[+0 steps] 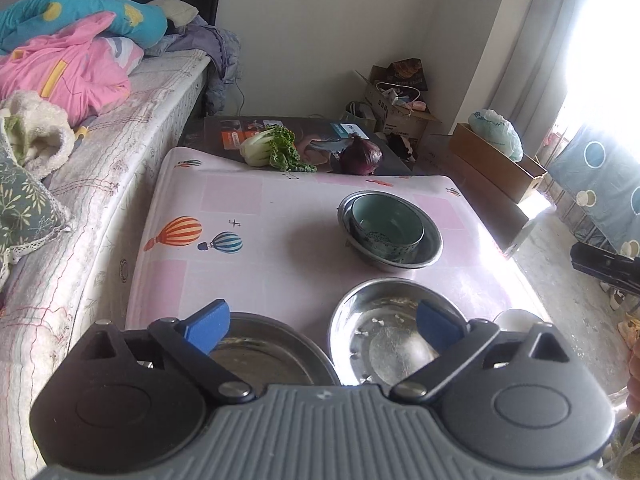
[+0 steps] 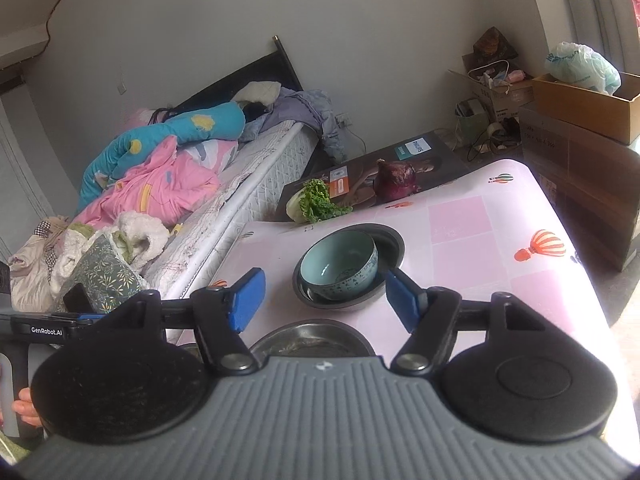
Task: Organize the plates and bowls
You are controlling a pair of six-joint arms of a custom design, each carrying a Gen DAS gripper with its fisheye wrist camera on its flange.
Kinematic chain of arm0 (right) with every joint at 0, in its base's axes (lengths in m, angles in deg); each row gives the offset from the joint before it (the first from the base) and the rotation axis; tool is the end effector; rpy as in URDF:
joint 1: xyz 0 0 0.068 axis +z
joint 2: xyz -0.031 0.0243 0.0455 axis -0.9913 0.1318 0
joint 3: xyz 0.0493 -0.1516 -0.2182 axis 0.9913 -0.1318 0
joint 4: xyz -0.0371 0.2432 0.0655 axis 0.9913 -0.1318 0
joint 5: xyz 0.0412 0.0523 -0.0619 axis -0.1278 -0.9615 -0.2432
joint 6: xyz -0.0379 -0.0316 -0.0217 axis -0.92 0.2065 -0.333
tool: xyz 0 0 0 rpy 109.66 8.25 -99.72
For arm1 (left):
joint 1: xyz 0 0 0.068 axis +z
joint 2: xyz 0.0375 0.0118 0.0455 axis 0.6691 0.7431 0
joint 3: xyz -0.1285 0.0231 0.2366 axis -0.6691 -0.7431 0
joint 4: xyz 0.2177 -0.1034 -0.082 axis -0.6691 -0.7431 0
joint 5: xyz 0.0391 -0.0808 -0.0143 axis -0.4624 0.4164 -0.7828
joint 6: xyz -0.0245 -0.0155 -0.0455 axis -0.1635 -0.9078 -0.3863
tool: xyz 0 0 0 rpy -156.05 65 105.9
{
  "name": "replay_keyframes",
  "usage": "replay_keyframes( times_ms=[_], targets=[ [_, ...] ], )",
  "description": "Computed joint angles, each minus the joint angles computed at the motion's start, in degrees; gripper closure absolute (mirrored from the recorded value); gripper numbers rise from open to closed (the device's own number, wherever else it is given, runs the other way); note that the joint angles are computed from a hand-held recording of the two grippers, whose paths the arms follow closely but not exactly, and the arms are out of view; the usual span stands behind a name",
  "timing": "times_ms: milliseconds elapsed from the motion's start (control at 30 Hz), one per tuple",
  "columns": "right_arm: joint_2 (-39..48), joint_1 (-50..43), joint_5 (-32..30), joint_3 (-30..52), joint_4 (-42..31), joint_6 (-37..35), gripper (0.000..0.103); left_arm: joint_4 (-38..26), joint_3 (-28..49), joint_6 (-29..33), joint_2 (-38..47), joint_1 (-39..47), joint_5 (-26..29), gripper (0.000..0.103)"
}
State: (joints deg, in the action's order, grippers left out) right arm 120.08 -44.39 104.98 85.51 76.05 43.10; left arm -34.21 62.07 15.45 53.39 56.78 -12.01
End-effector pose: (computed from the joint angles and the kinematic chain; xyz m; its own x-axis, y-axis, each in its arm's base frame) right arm 0.1858 0.1194 0.2089 -0.3900 0.4827 -0.7842 0.2520 0.8750 0.4133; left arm 0.4205 0.0875 0.2063 -0.6532 0.3033 -0.6938 0.5781 0.7916 -0.1982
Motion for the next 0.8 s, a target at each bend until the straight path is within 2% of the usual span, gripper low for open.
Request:
replay_keyframes(
  times_ms=[67,167,300,467,667,800],
  targets=[
    [1.0,7.9,6.1,-0.2,-1.2,6.0,0.032,2.1,-3.7,0.1,-1.3,3.8,0.0,0.003],
    [6.1,16.2,11.2,1.2,-0.6,12.7,0.032,8.7,-10.4,0.1,-3.2,8.6,-0.7,0.003],
    [16.3,21.7,13.3,5.6,2.6,15.6,0.032,20.5,-19.8,0.7,-5.4,12.6,-3.5,0.003],
    [30.1,20.5,4.6,12.6,9.0,13.6,0.032,25.3,-22.5,0.8,-2.6,14.5,-6.1,0.004],
    [43.9,17.4,-2.9,23.8,9.7,10.7,0.032,31.5,-23.0,-0.6,1.6,13.3,-8.5,0.008],
    [49.6,15.5,-6.3,28.5,10.3,11.7,0.032,31.6,-20.1,-1.3,5.0,12.3,-8.7,0.010]
  ],
)
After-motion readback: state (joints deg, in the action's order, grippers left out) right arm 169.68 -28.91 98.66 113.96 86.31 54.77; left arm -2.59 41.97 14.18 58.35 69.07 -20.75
